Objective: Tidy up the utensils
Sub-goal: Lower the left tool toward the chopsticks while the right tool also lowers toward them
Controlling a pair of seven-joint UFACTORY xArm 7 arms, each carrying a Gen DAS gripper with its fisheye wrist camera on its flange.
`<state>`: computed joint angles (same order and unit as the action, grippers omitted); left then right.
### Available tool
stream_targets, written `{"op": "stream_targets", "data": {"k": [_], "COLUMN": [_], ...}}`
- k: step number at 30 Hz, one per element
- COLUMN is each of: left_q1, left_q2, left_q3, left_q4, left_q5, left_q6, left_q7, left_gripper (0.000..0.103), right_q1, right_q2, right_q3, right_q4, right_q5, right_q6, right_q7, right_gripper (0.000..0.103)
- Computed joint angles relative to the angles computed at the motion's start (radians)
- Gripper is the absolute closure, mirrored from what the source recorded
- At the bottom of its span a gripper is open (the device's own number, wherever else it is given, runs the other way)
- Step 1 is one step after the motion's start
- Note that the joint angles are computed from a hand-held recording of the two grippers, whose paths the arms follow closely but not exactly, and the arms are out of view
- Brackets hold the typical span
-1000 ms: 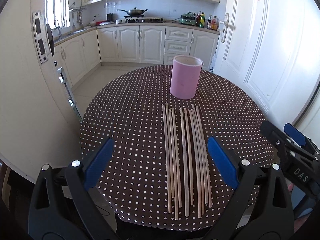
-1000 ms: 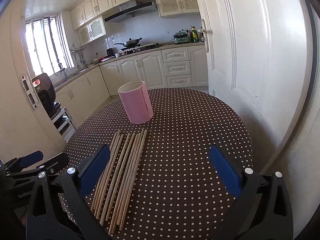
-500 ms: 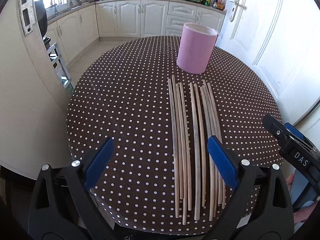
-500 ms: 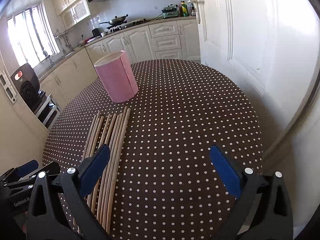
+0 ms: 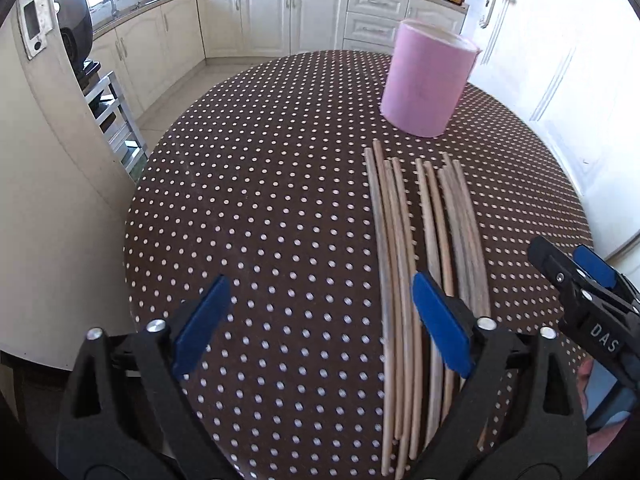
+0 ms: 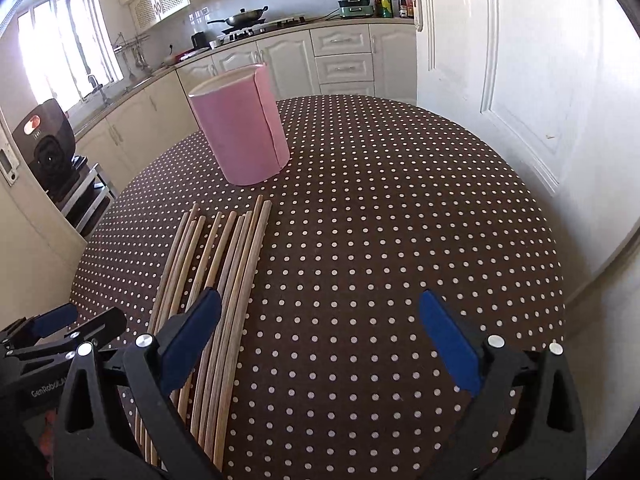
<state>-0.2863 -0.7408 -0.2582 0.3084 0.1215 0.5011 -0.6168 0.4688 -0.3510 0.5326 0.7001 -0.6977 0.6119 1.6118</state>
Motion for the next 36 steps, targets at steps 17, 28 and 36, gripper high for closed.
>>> {"op": "stream_targets", "data": {"k": [17, 28, 36], "left_q1": [0.096, 0.078, 0.095], "left_q2": [0.347, 0.426, 0.381], "left_q3": [0.036, 0.075, 0.038], "left_q4": [0.183, 0.222, 0.183], "left_q5": [0.059, 0.038, 0.089], "left_q6": [-0.135, -0.147, -0.142], "left_q7": [0.032, 0.092, 0.022], "left_gripper": [0.019, 0.019, 0.019], "right_q1": [0.016, 0.061, 0.105], "right_q2": [0.157, 0.231, 0.257], "right_q3": [-0.095, -0.148, -0.155], "right_q4": [0.111, 0.156, 0.184], "right_q5": [-0.074, -0.047, -0.079], "right_q6": [0.027, 0.013, 0.073], "right_q7": [-0.067, -0.137, -0.115], "right_gripper": [0.019, 0.022, 0.022]}}
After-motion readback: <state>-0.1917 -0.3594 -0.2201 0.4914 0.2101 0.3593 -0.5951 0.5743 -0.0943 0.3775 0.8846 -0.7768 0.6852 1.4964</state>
